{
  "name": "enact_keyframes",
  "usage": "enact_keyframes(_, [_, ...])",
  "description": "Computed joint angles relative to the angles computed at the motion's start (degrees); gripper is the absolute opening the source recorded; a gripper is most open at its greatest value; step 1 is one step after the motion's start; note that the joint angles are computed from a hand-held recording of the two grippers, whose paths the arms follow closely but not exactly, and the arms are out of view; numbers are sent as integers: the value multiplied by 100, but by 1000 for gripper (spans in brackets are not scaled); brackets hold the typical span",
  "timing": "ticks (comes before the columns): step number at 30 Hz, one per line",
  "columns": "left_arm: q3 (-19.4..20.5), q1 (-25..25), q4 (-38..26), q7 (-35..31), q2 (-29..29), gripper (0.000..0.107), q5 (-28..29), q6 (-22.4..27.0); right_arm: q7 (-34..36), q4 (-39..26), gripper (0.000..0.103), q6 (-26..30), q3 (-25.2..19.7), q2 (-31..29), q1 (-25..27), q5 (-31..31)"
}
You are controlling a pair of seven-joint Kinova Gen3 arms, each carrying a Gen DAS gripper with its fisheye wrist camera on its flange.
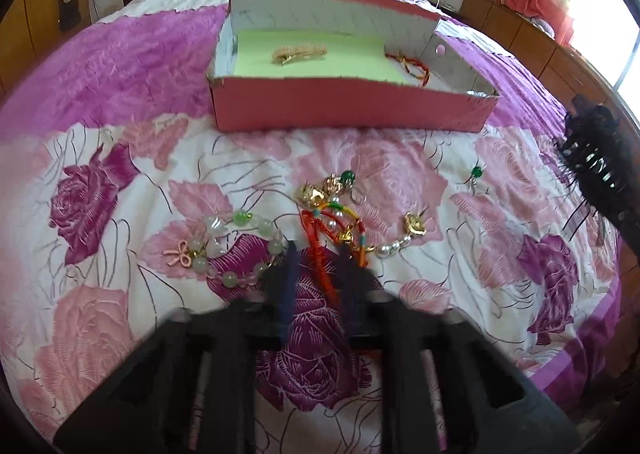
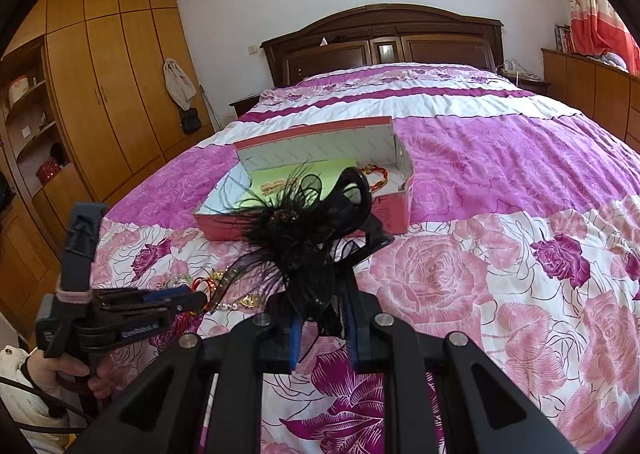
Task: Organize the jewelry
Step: 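Lift the rainbow bracelet with the left tool while the right tool lifts the feather accessory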
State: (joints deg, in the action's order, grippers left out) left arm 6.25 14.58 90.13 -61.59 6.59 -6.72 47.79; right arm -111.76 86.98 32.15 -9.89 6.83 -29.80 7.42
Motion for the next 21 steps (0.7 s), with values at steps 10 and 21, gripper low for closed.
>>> enact_keyframes(10, [8, -279, 358, -549, -666, 0, 754, -827, -27, 25, 19, -47, 10, -17, -8, 39])
enact_keyframes(21, [104, -356, 148, -792, -880, 0, 909, -1094, -83, 65, 19, -142, 5, -72, -12, 129])
